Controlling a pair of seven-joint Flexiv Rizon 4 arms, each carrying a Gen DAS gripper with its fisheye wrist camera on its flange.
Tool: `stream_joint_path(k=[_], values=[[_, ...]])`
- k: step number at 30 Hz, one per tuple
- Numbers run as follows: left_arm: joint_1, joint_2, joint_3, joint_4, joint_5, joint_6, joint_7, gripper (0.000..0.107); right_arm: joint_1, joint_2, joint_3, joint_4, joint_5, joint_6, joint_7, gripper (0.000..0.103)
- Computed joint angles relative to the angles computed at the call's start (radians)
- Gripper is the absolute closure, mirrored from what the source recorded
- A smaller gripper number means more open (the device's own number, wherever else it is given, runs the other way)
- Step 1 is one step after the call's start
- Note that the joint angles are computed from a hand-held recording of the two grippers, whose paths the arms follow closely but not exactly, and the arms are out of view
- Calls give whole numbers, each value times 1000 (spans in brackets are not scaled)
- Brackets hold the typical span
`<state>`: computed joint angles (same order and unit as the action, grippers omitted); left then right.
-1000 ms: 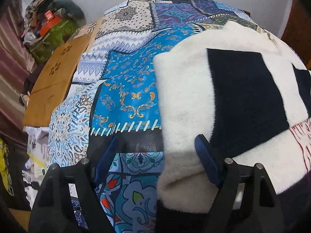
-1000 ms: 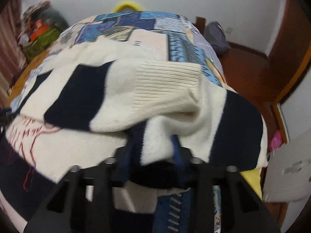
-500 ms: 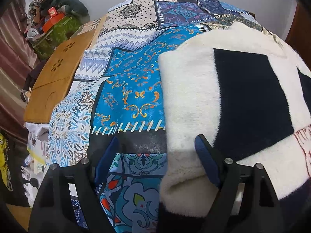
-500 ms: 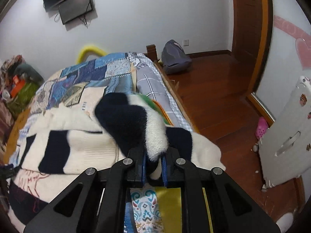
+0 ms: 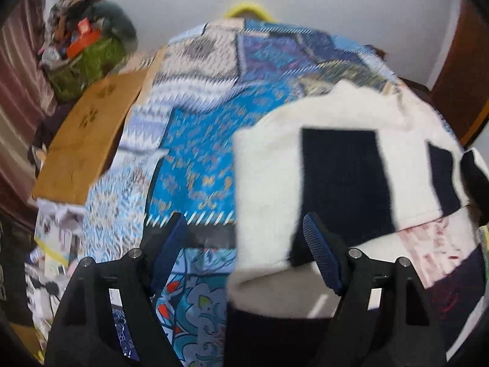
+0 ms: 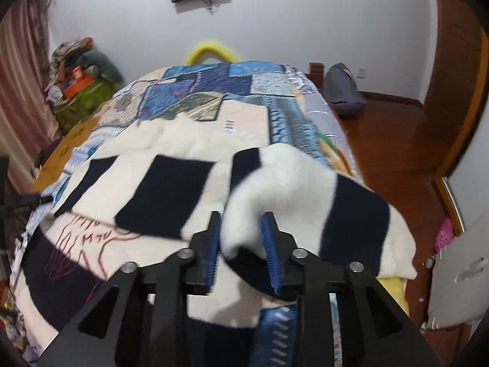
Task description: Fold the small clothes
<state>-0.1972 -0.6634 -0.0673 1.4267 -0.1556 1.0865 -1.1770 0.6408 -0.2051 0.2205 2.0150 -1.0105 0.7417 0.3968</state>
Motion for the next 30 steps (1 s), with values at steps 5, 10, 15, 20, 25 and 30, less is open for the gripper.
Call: stream_joint_path(k=[5, 10, 15, 20, 25, 30], values=[[3, 32, -67, 13, -49, 20, 61, 28, 0, 46, 12, 31, -39, 7, 42, 56], [-53, 24, -73, -9, -38, 42, 90, 27, -5, 123, 51, 70, -8, -115, 66, 54], [-121, -26, -31, -74, 14, -12, 68, 27, -23, 186, 92, 127, 97, -232, 92, 36], [-155, -80, 1, -136, 51, -85, 19, 27, -65, 201, 93, 201, 194, -197, 124, 36], [-156, -122, 9, -188, 69, -154, -24, 26, -131, 169, 51, 291, 179, 48, 217, 36], [-151, -129, 3, -191, 77, -144, -32, 19, -144, 95, 19, 287, 117, 176, 203, 38]])
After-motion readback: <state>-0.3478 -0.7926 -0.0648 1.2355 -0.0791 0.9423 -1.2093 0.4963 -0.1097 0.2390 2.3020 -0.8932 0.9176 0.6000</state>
